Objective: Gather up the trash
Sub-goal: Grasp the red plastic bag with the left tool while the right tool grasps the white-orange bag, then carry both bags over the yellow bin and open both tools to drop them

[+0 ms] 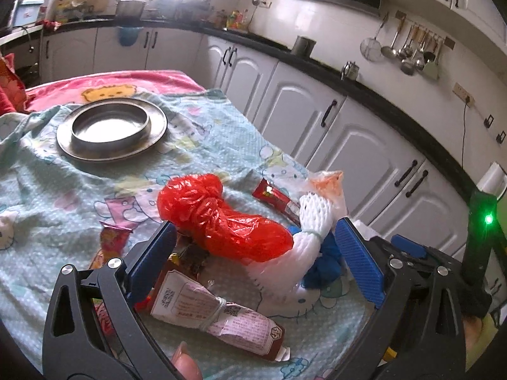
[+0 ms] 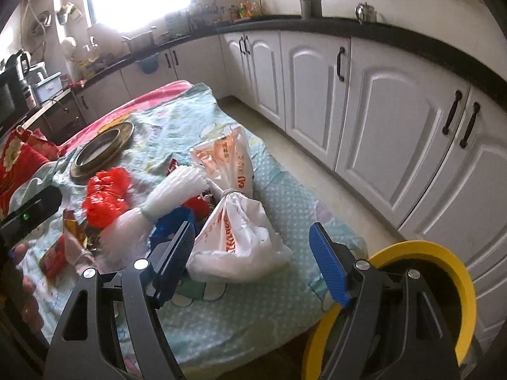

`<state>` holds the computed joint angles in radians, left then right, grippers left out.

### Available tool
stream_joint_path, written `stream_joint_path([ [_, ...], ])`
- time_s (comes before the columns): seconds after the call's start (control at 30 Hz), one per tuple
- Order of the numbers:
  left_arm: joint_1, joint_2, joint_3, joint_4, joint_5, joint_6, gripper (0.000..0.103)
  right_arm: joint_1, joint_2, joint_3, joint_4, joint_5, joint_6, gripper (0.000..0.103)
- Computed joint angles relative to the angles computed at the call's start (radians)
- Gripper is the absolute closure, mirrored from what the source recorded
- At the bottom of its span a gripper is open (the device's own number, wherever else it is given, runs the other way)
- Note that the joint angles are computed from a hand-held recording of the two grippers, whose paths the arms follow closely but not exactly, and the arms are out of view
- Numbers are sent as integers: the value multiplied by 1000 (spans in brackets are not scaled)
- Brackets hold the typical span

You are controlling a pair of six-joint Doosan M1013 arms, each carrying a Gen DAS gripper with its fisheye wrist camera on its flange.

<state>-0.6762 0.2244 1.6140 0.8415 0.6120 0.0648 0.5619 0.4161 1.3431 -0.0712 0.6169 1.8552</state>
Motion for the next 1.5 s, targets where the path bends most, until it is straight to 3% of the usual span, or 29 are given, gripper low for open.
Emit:
stream_joint_path([
  [0.2,11,33,-36,-86,30,93,17,-18,23,-16,116,25,-43,32],
  [0.3,17,43,-44,-120,38,112,23,-25,29,-16,185,34,-97,38],
  [0.43,20,49,-47,-142,43,132,41,-31,23,0,215,9,-98,49],
  [0.5,23,51,-48,-164,36,150,53,-36,23,2,237,14,-104,72],
  [0.63,21,51,-46,-176,33,165,82,-44,12,22,280,-10,-117,75],
  [0.77,21,43,-35,-166,12,153,93,-42,0,38,275,-38,-115,82],
  [1.13,1,-2,-2,3,-10,12,99,-39,-51,83,201,-114,-98,83],
  [1.5,-29,-23,-5,65,-34,7,100,-43,-101,123,264,-157,-173,83],
])
